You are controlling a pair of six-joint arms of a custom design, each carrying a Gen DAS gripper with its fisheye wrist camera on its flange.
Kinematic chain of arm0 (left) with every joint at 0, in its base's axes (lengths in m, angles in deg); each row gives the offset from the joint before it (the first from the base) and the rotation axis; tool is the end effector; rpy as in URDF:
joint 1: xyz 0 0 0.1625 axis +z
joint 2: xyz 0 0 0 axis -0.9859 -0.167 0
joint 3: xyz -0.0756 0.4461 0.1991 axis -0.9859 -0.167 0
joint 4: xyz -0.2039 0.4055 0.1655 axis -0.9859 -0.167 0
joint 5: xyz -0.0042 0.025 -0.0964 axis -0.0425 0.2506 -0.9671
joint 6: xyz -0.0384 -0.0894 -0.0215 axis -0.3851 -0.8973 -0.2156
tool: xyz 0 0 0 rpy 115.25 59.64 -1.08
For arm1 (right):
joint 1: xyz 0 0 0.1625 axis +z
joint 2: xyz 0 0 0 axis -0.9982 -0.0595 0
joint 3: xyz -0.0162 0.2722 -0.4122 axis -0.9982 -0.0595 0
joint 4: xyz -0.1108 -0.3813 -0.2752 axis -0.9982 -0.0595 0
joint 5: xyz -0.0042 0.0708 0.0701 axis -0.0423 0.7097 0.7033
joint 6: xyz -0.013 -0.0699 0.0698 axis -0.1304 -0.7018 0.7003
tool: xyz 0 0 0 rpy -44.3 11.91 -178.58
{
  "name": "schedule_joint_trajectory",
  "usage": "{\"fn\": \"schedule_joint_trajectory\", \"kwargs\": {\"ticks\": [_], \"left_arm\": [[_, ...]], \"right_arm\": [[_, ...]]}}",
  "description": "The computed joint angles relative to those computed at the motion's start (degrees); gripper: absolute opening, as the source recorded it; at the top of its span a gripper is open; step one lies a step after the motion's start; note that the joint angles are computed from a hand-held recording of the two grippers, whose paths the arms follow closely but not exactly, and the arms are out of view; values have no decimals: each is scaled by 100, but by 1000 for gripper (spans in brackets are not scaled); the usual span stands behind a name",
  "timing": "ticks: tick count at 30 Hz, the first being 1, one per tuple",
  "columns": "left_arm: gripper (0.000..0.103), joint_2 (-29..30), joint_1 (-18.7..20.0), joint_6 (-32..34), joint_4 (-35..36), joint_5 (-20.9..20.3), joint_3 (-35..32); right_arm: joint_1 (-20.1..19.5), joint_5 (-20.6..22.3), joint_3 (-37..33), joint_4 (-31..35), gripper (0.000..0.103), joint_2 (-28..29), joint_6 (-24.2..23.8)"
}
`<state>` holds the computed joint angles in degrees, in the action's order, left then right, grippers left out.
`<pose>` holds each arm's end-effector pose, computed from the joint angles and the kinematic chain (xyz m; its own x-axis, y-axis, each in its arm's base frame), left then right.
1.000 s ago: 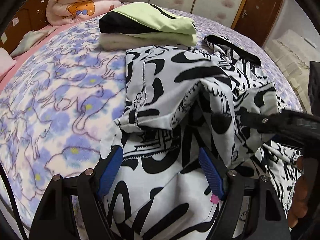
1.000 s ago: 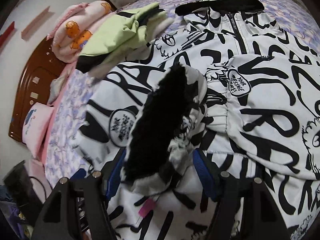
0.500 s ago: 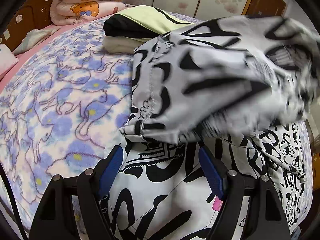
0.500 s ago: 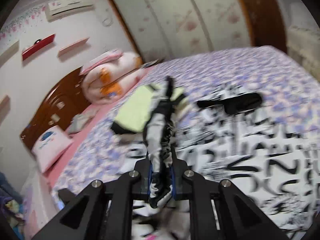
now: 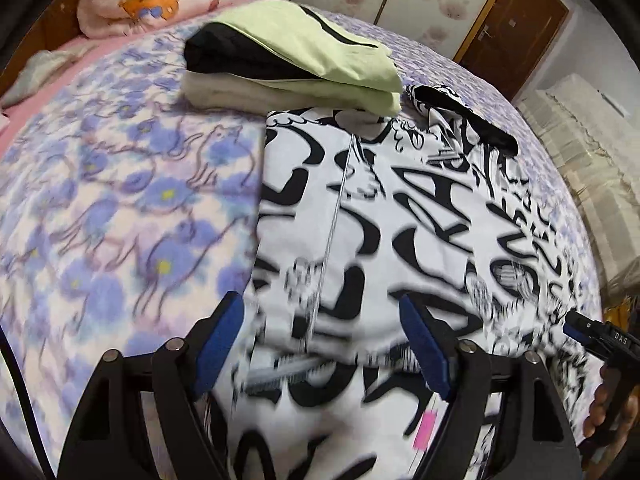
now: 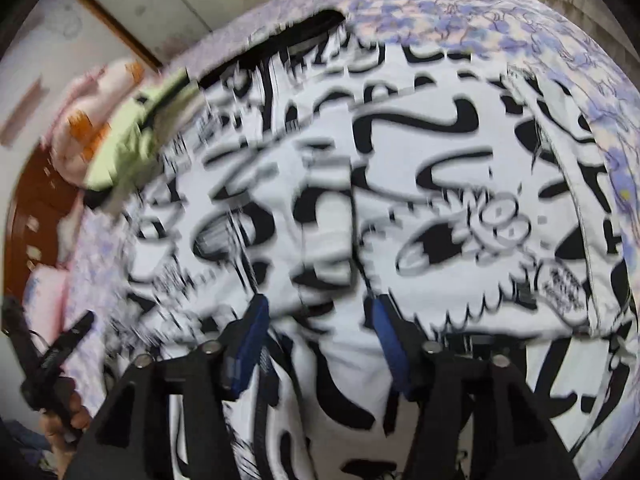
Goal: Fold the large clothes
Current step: 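Smooth the folded jacket side with the right gripper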
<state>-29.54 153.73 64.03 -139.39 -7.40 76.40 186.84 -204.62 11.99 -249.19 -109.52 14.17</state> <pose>-0.0719 -0.8501 0.2984 -0.8463 0.2971 -0.4421 0.4250 0.8770 -0.2241 0.2085 -0.7216 0.2044 -0.8601 0.4369 0.2634 0.1694 0.7316 -0.6603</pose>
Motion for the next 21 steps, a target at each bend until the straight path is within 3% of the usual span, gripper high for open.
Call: {"fn": "schedule_joint_trajectory", "kwargs": {"ticks": [4,7,12,14,15,16,18,21], "left_arm": [[82,683,111,-154,848,87,-1015],[82,1249,208,-507,1551,302,-1853],[87,1741,337,-698,1867,17,-2607],[73,1766,329,-614,1599,-20,-2582],[46,1783,323,-465,1545,-136,-2605],[37,1802,286,-400,1515,-41,-2607],[11,1729,174,-161,965,400,-2332],[8,1674,152,71,361,387,-2160]], "right_arm": [[-99,-79,-500,65,60,270,-254],[-264,125,-928,265,60,505,-356],[-475,470,-1167,480,60,698,-504],[-465,449,-1163,226,59,772,-720],[-436,377,-1213,236,45,814,-856],[-426,450,-1260,257,32,836,-962],[-345,211,-1426,121,30,958,-1237],[-263,-56,-1598,-482,28,1138,-1700]]}}
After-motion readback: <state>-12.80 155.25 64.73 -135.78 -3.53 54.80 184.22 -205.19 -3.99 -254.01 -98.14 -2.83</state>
